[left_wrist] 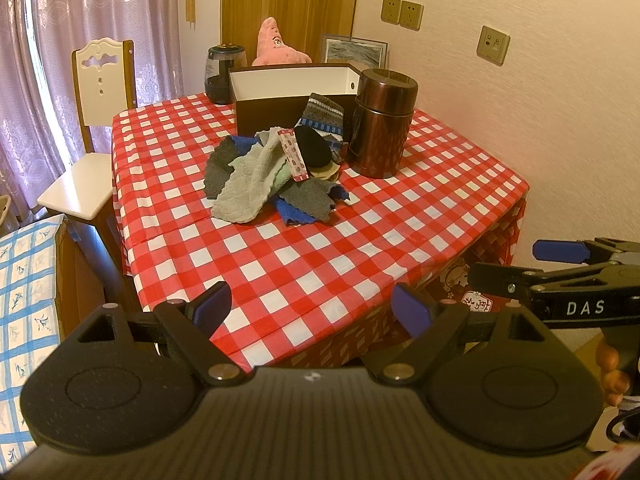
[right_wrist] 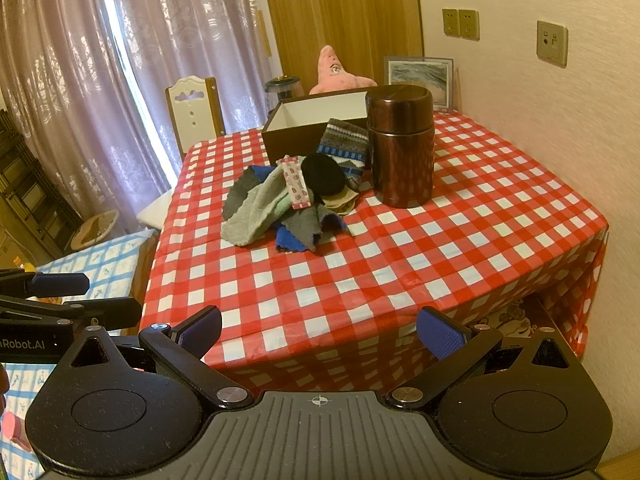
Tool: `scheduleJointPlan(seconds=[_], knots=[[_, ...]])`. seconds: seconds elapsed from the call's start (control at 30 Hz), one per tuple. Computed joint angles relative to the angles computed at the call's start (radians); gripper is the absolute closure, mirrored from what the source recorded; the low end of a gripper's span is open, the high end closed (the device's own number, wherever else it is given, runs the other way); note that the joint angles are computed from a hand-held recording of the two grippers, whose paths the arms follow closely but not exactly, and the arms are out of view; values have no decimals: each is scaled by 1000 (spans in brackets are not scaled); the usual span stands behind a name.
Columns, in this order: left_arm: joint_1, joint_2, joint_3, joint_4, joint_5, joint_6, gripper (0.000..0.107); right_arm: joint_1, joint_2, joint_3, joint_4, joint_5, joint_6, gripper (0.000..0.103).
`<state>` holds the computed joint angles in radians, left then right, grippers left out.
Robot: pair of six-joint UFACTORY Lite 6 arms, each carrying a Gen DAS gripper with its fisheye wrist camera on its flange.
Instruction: Organize soft objects
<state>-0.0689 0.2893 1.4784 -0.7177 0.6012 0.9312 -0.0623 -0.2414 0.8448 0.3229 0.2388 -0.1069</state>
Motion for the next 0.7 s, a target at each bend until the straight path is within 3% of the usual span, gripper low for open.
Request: scheduleJointPlan(seconds=[0.7], knots=[[0, 0, 0, -1, 0, -1, 21, 4, 18, 7, 1, -10, 1, 0]])
